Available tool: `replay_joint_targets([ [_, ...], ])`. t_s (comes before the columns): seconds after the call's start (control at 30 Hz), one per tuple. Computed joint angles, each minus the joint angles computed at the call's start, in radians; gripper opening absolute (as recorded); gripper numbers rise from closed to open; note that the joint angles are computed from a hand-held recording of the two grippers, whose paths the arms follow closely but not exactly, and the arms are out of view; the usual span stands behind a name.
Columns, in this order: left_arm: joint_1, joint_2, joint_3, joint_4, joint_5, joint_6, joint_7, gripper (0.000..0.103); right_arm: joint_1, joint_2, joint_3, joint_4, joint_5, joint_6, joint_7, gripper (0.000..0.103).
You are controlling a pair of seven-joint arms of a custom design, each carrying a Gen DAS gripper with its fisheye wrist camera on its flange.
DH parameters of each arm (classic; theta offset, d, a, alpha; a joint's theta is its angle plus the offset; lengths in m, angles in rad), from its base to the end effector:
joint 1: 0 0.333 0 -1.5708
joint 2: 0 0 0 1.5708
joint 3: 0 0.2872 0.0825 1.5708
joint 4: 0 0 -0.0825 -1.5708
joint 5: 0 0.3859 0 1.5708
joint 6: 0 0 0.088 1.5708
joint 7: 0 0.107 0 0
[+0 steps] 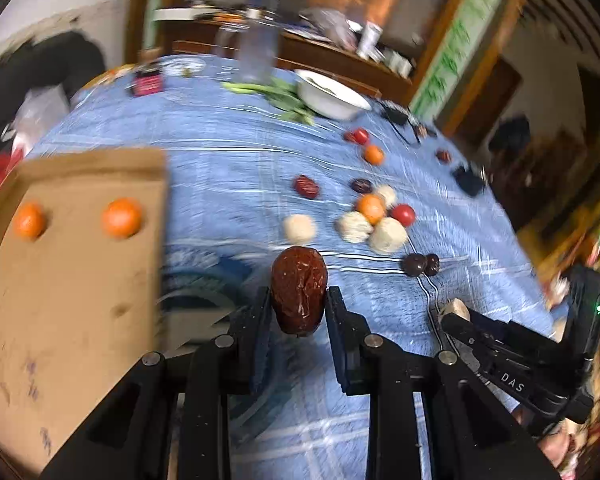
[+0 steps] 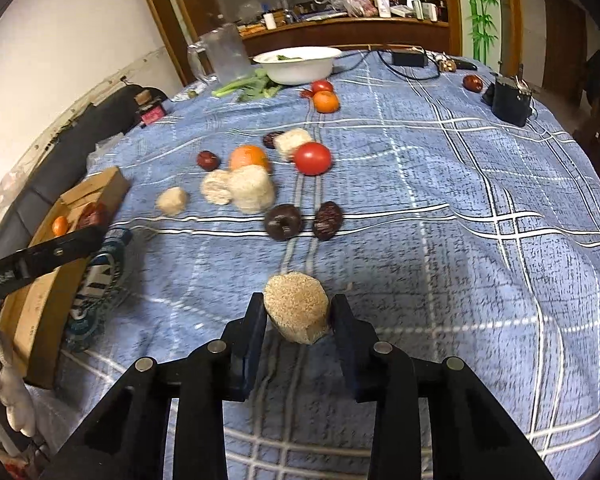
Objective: Organize fruits
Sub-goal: 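Carry the date and cake into the cardboard box and open both tools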
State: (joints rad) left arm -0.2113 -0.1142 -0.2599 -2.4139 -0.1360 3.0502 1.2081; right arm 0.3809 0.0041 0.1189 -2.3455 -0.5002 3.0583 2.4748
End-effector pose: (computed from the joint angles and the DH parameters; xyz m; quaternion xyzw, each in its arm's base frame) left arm 0.4756 -0.2321 0.4117 -0.6623 0.6543 -0.3462 0.1159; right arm 0.4611 0.2948 0.3767 -0.6875 0.6350 -0.1324 0.3264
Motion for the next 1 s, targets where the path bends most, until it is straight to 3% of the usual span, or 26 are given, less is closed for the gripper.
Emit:
replay_joint_targets([
  [0.07, -0.02, -0.068, 0.042, -0.081, -0.086, 0.017, 0.039, 0.026, 0.006, -0.013, 0.007, -0.002, -0.011, 0.002, 0.005, 0.036],
  [0.23, 0.11, -0.217, -0.003, -0.23, -0.051, 0.025, -0.036, 0.026, 0.031, -0.027, 0.036, 0.031, -0.028, -0.005, -0.008, 0.036],
  [0.3, 0.137, -0.281, 0.005, -0.289, -0.055, 0.028, -0.049, 0.026, 0.045, -0.016, 0.047, 0.06, -0.036, -0.012, -0.008, 0.036],
  [0.5, 0.14, -0.368, 0.066, -0.368, -0.1, 0.04, -0.016, 0.026, 0.09, 0.073, 0.092, 0.167, 0.216, -0.015, -0.248, 0.036],
  [0.6, 0.074, -0.349, 0.163, -0.344, -0.146, 0.032, 0.066, 0.026, 0.098, 0.132, 0.128, 0.251, 0.33, -0.041, -0.373, 0.036],
  [0.67, 0.074, -0.324, 0.184, -0.307, -0.164, -0.007, 0.109, 0.026, 0.102, 0.179, 0.149, 0.323, 0.382, -0.071, -0.442, 0.036],
  [0.87, 0.169, -0.199, 0.141, -0.152, -0.131, -0.147, 0.155, 0.026, 0.141, 0.387, 0.167, 0.629, 0.435, -0.203, -0.571, 0.036],
  [1.0, 0.17, -0.11, 0.169, -0.064, -0.178, -0.227, 0.211, 0.026, 0.183, 0.572, 0.16, 0.9, 0.442, -0.344, -0.625, 0.037],
])
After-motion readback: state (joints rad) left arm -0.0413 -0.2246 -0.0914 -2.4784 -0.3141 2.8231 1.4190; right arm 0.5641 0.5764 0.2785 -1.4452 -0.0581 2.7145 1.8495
